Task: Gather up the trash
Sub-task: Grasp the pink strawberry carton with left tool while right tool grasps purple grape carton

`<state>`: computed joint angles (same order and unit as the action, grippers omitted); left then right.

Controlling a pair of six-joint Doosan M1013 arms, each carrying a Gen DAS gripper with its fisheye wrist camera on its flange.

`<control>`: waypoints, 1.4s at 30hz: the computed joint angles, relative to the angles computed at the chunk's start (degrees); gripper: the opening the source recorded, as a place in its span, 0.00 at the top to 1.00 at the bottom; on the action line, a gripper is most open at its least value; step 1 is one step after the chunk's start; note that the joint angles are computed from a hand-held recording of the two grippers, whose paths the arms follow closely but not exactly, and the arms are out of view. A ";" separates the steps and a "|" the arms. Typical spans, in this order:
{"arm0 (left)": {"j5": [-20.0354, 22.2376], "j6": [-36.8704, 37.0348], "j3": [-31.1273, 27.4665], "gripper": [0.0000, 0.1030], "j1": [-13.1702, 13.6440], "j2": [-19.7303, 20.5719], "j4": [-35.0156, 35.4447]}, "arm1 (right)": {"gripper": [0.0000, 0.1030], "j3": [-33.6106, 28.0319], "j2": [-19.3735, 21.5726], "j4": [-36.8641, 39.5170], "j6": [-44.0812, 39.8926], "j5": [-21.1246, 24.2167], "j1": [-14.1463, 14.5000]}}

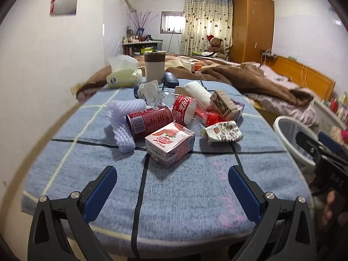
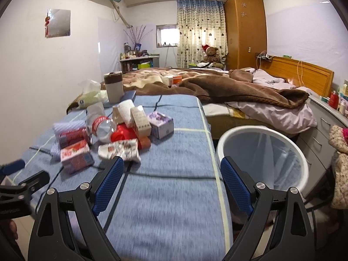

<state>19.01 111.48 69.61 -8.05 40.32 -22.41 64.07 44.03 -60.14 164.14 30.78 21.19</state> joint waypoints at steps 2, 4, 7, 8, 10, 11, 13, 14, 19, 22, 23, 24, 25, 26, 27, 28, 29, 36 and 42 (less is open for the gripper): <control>2.31 -1.86 -2.17 0.00 0.39 1.28 1.22 | 0.10 -1.64 0.95 1.30 -2.61 0.36 -0.24; 3.35 -6.72 -4.18 0.00 0.29 2.48 7.21 | 0.10 -3.09 1.90 1.83 -4.81 -0.99 -0.72; 5.63 -7.08 -7.38 0.00 0.42 4.35 8.92 | 0.10 -5.84 3.46 5.07 -9.68 -2.53 -1.55; 7.03 -4.88 -8.68 0.00 0.62 5.09 6.81 | 0.10 -7.31 4.24 7.17 -12.38 -2.62 -1.85; 8.56 -4.52 -10.81 0.00 0.67 6.34 7.10 | 0.11 -9.91 5.65 11.15 -17.76 -2.24 -2.38; 8.40 -4.94 -11.68 0.00 0.53 6.91 8.91 | 0.11 -11.81 6.65 13.95 -21.64 -1.50 -2.69; 9.47 -5.68 -13.40 0.00 0.27 7.97 12.03 | 0.11 -15.72 8.76 19.58 -28.92 0.32 -3.32; 10.27 -4.67 -14.27 0.00 0.31 8.51 11.81 | 0.11 -17.53 9.73 22.31 -31.80 1.27 -3.64; 13.94 -5.04 -17.93 0.04 0.40 10.65 12.71 | 0.15 -24.91 13.62 36.71 -44.67 6.23 -5.27; 16.85 -4.38 -19.97 0.07 0.53 11.77 11.93 | 0.15 -27.03 14.73 38.82 -49.65 7.69 -5.42; 16.86 -4.18 -20.13 0.07 0.51 11.88 11.91 | 0.15 -28.10 15.23 39.82 -51.19 8.28 -5.53; 17.05 -4.35 -20.55 0.07 0.48 12.09 12.10 | 0.15 -28.76 15.53 41.13 -52.88 8.74 -5.65; 17.30 -4.22 -20.81 0.07 0.49 12.20 11.92 | 0.15 -29.89 16.07 42.15 -54.15 9.40 -5.82; 17.47 -4.15 -21.21 0.07 0.47 12.43 11.80 | 0.15 -30.59 16.40 43.62 -55.73 9.70 -6.02; 17.91 -4.41 -21.63 0.08 0.45 12.60 11.96 | 0.15 -31.55 16.85 45.51 -57.66 10.43 -6.23; 18.08 -4.40 -21.82 0.08 0.41 12.63 11.89 | 0.15 -33.43 17.76 46.26 -58.55 11.86 -6.36; 17.90 -3.98 -21.86 0.08 0.38 12.61 11.54 | 0.15 -34.40 18.21 47.95 -60.00 12.62 -6.54; 21.14 -3.79 -25.44 0.15 0.34 14.40 10.44 | 0.18 -43.76 22.92 55.55 -66.59 18.90 -7.41; 24.96 -2.95 -27.80 0.28 0.72 15.66 7.13 | 0.36 -48.87 25.45 60.29 -68.68 22.64 -7.98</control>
<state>43.97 108.53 41.81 -7.32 55.99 -15.28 15.20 69.48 0.15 95.46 53.42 13.21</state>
